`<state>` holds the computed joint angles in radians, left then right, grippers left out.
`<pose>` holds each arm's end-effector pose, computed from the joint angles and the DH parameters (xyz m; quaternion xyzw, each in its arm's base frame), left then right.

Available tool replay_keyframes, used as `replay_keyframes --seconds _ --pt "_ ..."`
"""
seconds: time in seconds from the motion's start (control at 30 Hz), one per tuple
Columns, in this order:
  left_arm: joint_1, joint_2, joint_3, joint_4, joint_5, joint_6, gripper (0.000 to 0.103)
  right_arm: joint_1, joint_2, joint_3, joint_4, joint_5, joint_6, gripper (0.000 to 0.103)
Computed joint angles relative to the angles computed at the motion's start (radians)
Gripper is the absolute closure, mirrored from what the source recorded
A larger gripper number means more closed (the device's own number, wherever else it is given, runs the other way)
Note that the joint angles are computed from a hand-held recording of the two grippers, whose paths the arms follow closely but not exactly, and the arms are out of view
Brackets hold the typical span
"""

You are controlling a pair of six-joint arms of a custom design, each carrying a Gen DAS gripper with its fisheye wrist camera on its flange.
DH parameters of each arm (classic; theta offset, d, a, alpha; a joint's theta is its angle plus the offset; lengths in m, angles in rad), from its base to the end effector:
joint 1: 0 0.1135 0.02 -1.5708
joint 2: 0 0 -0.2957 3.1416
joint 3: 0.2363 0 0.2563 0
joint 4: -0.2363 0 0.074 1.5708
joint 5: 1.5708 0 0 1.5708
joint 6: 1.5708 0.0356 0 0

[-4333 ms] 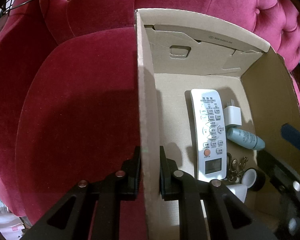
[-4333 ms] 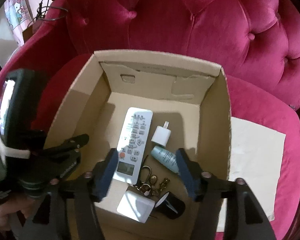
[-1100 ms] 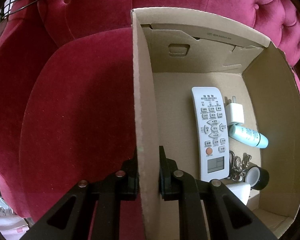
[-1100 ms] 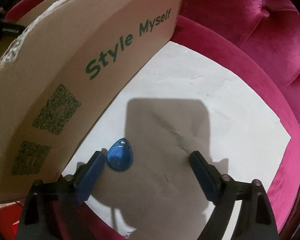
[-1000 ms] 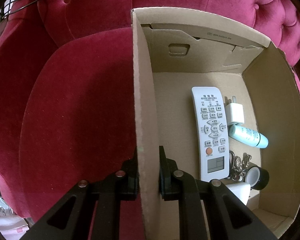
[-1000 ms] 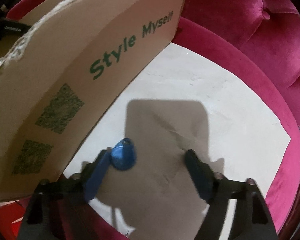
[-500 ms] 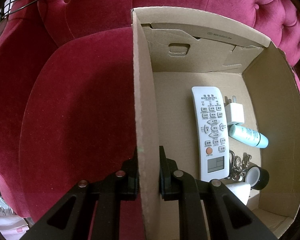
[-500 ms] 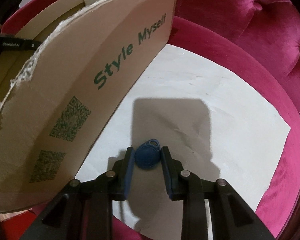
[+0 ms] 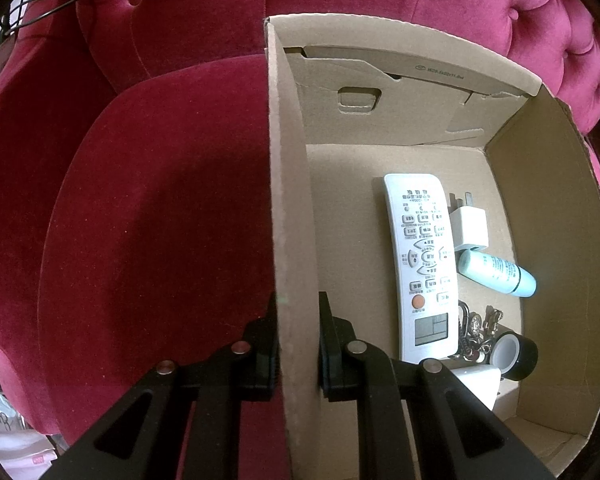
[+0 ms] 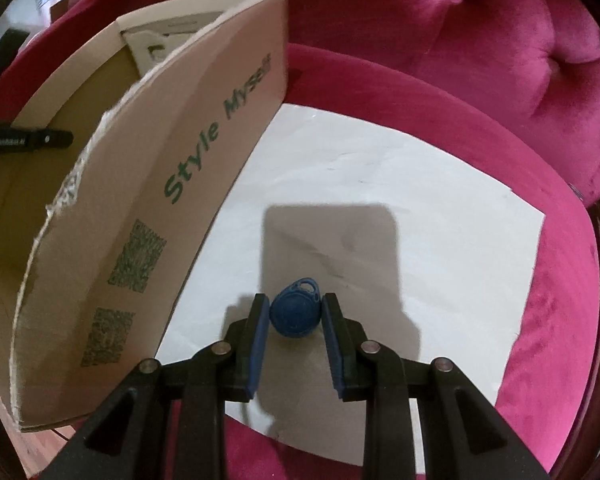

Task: Organize rigid objects
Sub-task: 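Lift the blue key fob with the right gripper and carry it over the box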

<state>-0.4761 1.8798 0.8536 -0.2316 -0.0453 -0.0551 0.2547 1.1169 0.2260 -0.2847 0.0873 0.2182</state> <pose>0.2888 -0.1471 0.1089 0.2029 0.9665 -0.0193 0.1562 0.1322 0.0312 0.1222 -0.0093 0.9796 0.0043 0.2007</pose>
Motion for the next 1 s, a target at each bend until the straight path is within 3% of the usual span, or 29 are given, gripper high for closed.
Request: replay_keyframes --seconds 0.37,0.5,0.6,1.0 --pt "0.017 0.003 0.001 0.002 0.018 0.006 0.087 0.035 -0.138 0.066 -0.178 0.066 0.128 0.075" --pt "0.022 0.003 0.002 0.001 0.022 0.009 0.087 0.086 -0.235 0.102 -0.307 0.107 0.207 0.075" --pt "0.025 0.002 0.001 0.0 0.025 0.011 0.087 0.039 -0.186 0.072 -0.234 0.096 0.192 0.075" --pt "0.037 -0.004 0.0 -0.004 0.033 0.019 0.087 0.175 -0.251 0.177 -0.472 0.224 0.398 0.075"
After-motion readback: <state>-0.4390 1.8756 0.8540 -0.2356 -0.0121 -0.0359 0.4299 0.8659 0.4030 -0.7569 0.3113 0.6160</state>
